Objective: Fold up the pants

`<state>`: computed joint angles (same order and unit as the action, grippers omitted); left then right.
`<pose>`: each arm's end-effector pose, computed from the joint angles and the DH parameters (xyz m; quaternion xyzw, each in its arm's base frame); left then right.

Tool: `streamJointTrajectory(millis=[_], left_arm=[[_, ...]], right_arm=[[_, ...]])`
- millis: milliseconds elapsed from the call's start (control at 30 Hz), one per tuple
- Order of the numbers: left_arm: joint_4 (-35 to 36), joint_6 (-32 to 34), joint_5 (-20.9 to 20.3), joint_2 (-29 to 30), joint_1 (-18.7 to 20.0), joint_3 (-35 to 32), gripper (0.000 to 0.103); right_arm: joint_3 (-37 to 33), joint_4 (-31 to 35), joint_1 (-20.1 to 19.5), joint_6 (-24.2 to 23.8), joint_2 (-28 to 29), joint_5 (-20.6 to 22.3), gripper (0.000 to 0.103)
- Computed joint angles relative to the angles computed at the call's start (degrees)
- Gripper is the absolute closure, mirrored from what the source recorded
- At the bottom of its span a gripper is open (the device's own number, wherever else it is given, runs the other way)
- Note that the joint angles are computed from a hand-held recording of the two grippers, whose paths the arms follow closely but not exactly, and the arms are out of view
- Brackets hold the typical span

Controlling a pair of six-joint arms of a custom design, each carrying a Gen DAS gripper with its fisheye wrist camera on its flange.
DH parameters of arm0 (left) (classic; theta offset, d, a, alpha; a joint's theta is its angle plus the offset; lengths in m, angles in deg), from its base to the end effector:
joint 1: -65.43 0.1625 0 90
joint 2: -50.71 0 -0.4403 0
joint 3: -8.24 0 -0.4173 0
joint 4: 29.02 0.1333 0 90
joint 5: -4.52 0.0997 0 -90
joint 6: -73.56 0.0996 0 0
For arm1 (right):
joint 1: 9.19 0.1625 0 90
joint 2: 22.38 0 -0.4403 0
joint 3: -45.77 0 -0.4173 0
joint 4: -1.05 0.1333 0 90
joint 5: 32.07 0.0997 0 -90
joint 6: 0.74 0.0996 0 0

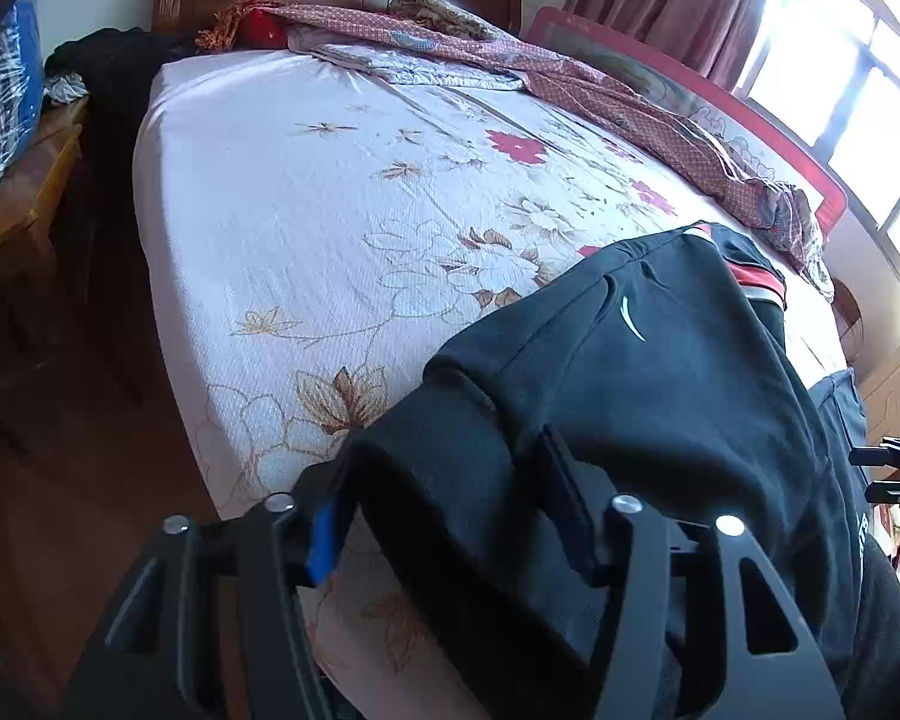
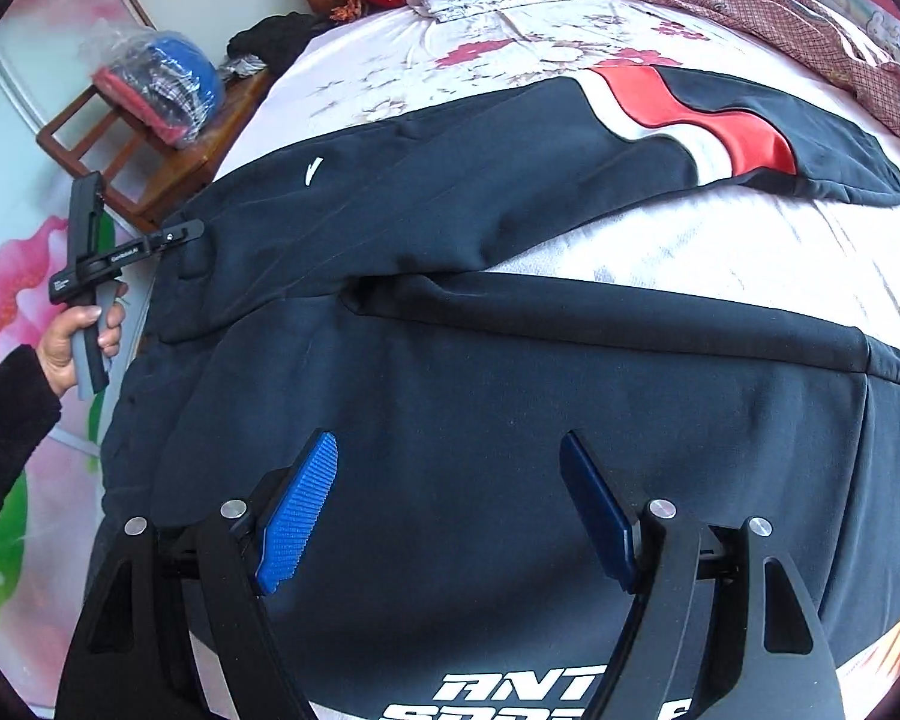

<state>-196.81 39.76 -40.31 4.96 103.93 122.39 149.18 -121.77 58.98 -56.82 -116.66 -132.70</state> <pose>-0.3197 -0.5149 0.0369 0.1105 0.9141 -0.3149 0.2303 -0.0829 -0.5160 0.4858 0.2688 -0.9369 0.1019 0.1990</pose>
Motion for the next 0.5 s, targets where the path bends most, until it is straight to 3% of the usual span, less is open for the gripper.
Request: streamJointTrajectory(millis=[33, 67, 133, 300, 367, 500], left_arm=[[2.4, -1.7, 2.0, -0.1, -0.8, -0.2, 0.072], [5.2, -3.5, 3.6, -0.3, -1.4, -0.4, 0.076], [7.2, -6.8, 6.2, -0.2, -2.9, -0.7, 0.083], [21.7, -17.2, 20.1, 2.3, -10.8, -4.6, 0.091], [29.7, -22.6, 24.3, 3.3, -14.2, -6.7, 0.091], [33.7, -27.5, 27.4, 4.8, -18.6, -8.3, 0.091]], right_arm=[[-0.2, 0.4, -0.1, 0.2, 0.1, 0.1, 0.028], [-0.2, 0.4, -0.2, 0.4, 0.1, 0.2, 0.028], [-0.5, 0.8, -0.4, 0.5, 0.0, 0.6, 0.028], [-4.1, 2.0, 0.1, 3.2, 1.7, 1.0, 0.028], [-9.6, 5.2, 0.4, 9.1, 4.6, 2.7, 0.028], [-27.6, 14.5, 2.7, 27.5, 16.2, 6.2, 0.026]])
